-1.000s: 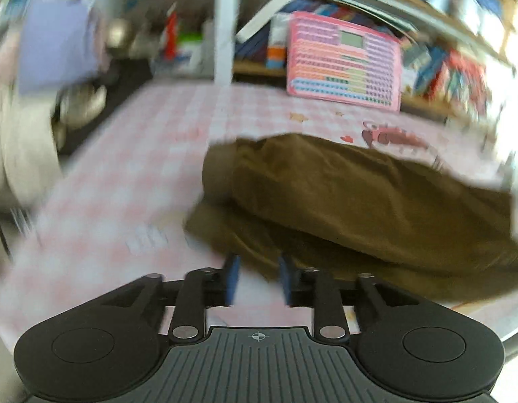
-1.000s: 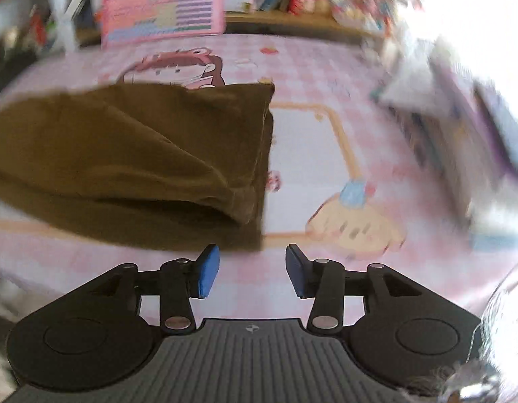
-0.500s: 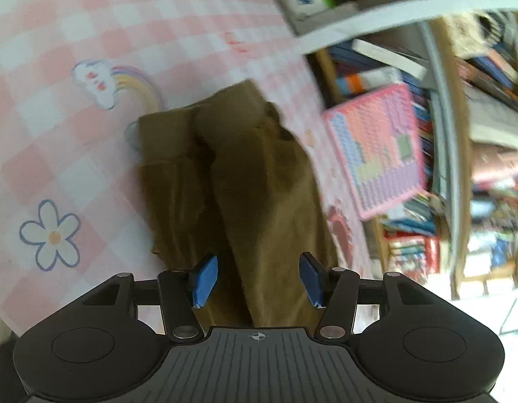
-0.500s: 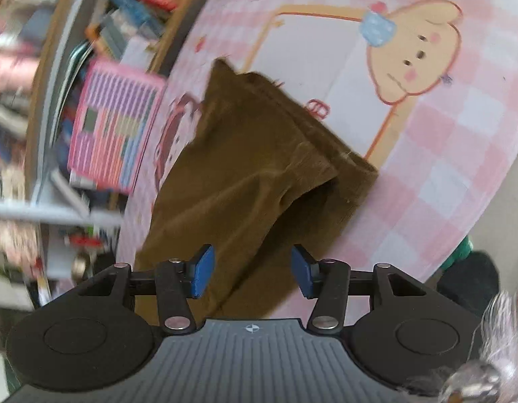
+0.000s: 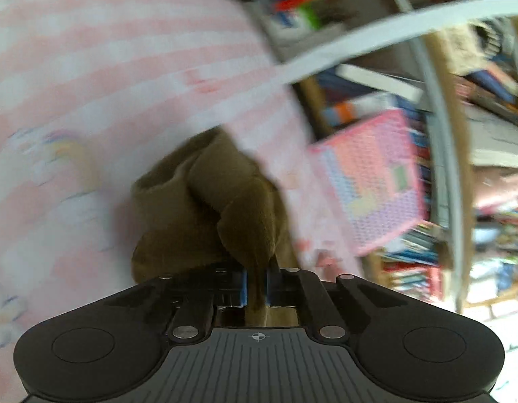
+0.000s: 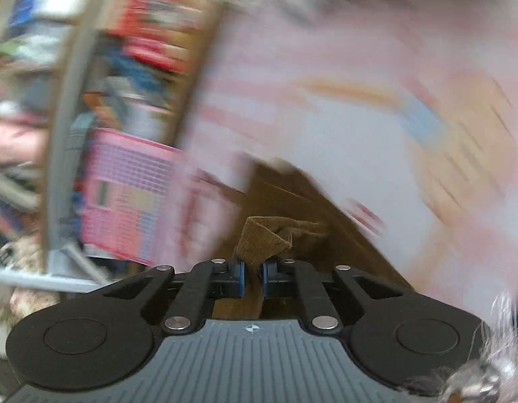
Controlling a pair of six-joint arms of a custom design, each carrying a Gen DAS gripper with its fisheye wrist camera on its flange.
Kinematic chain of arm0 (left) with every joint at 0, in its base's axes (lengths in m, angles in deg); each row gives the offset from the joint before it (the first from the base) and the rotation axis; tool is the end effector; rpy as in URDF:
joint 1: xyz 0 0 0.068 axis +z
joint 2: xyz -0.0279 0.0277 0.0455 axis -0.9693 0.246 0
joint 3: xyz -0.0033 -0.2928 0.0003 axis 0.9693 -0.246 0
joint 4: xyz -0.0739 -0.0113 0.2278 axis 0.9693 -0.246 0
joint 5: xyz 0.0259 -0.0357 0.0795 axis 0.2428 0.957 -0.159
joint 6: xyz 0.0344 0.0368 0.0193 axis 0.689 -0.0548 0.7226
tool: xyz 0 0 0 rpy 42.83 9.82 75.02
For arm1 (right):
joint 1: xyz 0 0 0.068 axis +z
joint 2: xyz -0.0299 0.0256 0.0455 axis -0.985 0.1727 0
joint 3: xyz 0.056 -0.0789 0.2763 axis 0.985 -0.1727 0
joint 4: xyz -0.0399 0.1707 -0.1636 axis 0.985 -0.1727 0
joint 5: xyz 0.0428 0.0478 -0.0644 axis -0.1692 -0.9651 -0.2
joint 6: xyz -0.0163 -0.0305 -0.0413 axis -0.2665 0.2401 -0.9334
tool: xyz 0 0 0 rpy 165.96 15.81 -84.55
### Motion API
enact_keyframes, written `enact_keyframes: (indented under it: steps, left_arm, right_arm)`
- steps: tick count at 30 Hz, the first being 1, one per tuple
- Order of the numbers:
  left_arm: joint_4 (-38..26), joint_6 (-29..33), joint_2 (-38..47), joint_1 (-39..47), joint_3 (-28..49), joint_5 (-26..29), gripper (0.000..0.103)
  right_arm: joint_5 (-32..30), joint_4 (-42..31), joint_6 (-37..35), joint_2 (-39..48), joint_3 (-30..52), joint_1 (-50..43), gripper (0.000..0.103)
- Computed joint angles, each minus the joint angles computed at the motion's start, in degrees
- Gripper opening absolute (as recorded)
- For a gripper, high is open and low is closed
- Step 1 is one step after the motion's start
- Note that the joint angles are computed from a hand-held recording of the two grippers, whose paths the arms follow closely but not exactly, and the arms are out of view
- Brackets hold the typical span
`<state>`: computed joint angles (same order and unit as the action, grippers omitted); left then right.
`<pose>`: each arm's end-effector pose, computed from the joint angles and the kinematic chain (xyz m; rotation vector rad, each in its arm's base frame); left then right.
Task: Fold clothes
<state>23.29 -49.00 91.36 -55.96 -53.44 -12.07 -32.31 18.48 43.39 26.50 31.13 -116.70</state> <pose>0.2522 0.0713 0.1605 -1.0746 2.0498 -0.8869 0.2661 -0.1641 0.1614 0.9426 2.1207 1.0130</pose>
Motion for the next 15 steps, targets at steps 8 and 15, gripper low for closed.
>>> enact_keyframes:
  steps: [8,15]
  left_arm:
    - [-2.7,2.4,-3.7,4.6,-2.4,2.1,0.000]
    - [5.4,2.6,1.3,11.7,-8.8,5.7,0.002]
  right_arm:
    - [-5.1,0.0,-2.8,-9.9,0.6,-1.1,0.008]
    - [7.7,-7.5,-12.5,1.2,-5.7,-5.9,0.008]
